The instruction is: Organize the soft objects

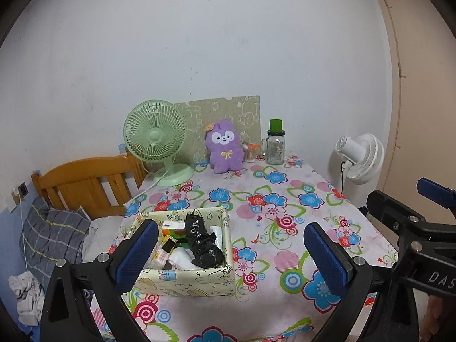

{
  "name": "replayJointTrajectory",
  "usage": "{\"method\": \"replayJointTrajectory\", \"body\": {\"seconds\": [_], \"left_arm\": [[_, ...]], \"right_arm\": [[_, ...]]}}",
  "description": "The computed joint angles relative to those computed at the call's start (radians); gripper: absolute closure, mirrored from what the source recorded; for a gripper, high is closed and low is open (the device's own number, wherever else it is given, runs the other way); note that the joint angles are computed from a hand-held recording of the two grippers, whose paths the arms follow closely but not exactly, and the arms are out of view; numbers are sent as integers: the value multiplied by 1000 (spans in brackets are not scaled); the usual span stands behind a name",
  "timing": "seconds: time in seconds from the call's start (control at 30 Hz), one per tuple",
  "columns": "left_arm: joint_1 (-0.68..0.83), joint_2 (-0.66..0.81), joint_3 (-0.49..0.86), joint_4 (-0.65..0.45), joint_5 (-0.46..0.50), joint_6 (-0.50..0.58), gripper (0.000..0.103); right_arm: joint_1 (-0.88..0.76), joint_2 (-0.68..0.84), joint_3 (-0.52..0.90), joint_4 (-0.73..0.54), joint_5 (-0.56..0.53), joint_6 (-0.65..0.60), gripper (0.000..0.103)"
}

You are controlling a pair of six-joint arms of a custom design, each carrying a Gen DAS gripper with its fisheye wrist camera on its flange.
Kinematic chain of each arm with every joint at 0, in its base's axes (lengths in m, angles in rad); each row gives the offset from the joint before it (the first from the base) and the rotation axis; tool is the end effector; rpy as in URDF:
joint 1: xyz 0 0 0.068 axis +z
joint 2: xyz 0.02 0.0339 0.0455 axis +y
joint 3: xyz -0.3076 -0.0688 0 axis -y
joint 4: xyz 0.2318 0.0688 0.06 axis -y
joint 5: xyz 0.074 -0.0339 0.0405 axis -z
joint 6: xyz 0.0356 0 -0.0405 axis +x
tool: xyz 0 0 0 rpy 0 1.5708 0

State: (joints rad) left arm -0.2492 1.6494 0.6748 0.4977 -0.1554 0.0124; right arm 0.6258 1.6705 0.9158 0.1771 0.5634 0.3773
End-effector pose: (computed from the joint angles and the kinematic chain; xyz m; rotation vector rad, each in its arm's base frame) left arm 0.3124 -0.0738 0.2119 0.1701 2.0344 0.0110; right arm 0.2930 0.1883 0.2476 0.0642 2.0496 0.0137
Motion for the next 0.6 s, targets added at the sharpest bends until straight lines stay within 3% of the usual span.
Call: {"method": "replayJointTrajectory", "body": {"seconds": [0.6], "left_arm": [[2,3,-7,10,1,-9,0]], "right_arm": [[-8,-34,-43,10,26,17,0]]}}
